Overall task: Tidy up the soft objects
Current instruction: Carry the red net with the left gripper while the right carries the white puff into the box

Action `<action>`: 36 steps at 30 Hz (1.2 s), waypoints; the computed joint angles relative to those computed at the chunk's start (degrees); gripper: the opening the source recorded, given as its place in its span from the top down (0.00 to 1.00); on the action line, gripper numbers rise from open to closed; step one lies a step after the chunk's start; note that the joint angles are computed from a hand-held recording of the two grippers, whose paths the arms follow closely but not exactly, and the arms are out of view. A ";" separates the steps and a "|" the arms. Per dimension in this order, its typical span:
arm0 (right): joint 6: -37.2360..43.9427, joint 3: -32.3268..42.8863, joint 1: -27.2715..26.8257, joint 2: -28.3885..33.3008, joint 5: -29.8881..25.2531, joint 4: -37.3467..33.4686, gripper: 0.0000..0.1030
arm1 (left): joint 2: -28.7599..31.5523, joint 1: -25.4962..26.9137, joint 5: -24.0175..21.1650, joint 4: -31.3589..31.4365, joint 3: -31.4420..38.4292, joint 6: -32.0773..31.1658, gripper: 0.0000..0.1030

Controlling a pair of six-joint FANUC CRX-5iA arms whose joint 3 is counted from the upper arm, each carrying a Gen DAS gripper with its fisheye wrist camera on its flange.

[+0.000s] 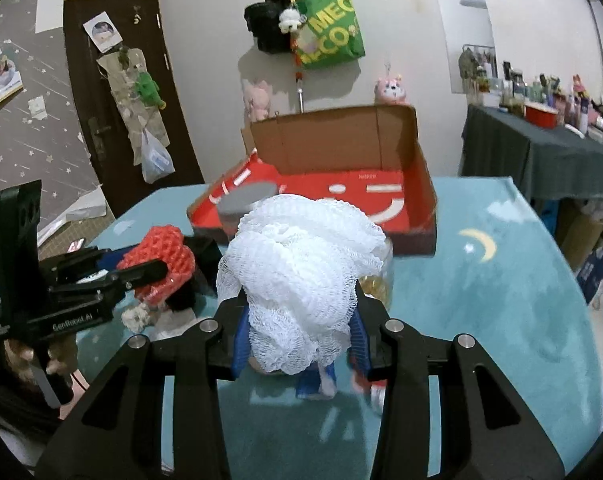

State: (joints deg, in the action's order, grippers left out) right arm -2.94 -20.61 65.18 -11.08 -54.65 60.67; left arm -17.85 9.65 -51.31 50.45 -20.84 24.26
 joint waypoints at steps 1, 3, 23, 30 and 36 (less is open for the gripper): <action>0.66 0.45 -0.16 0.06 -0.33 0.31 0.63 | 0.82 -0.06 -0.29 0.08 1.20 -0.08 0.59; 3.02 1.84 -0.96 0.34 -0.50 0.39 0.63 | 2.36 -0.08 -1.26 0.31 3.47 -0.13 0.59; 50.91 47.92 -21.29 28.85 -8.06 -27.52 0.62 | 38.36 -10.79 -15.42 -20.35 53.22 16.83 0.58; 57.52 68.33 -26.64 43.69 -17.04 -35.45 0.62 | 51.33 -14.42 -19.82 -27.39 70.39 23.47 0.58; 59.34 85.56 -29.56 54.92 -25.23 -40.17 0.62 | 61.48 -15.70 -25.22 -30.98 84.75 29.31 0.58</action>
